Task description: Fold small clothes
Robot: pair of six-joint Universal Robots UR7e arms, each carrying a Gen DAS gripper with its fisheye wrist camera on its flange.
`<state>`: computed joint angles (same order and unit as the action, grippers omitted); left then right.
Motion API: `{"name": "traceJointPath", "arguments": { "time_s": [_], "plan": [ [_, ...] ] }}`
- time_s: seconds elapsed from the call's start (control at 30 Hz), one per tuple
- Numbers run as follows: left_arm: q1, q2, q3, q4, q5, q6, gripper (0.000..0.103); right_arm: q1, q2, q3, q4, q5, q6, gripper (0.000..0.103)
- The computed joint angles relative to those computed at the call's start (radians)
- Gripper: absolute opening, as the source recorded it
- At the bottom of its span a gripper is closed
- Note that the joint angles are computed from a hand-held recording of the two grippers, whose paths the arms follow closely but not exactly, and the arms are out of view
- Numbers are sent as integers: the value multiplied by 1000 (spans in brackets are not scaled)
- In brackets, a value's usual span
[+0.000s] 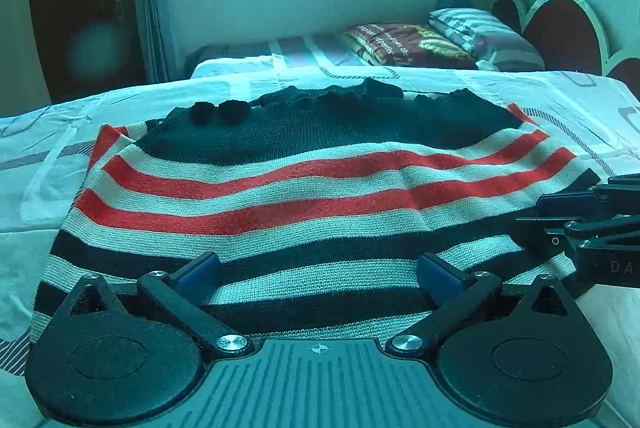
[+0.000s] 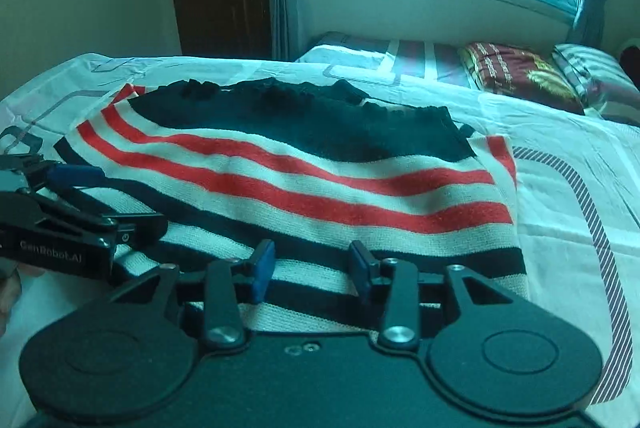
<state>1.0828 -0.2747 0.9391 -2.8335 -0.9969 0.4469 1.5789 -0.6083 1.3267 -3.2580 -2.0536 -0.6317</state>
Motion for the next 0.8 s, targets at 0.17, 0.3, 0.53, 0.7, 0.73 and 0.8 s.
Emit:
{"name": "traceJointPath", "arguments": {
  "time_s": [0.17,0.3,0.53,0.7,0.73,0.8],
  "plan": [
    [-2,-1,-7,23,9,-8,103,7,10,-15,10,-25,-12,42],
    [-13,-17,2,52,42,-26,103,23,-1,-20,40,-64,-5,43],
    [-2,-239,378,-228,17,-102,103,32,-123,202,-161,15,-21,45],
    [89,-314,470,-256,-139,-454,94,30,-150,258,-166,44,25,45],
    [109,-306,462,-293,-190,-504,94,32,-146,252,-158,53,35,45],
    [142,-279,431,-352,-273,-583,94,35,-135,238,-140,69,60,44]
  ]
}}
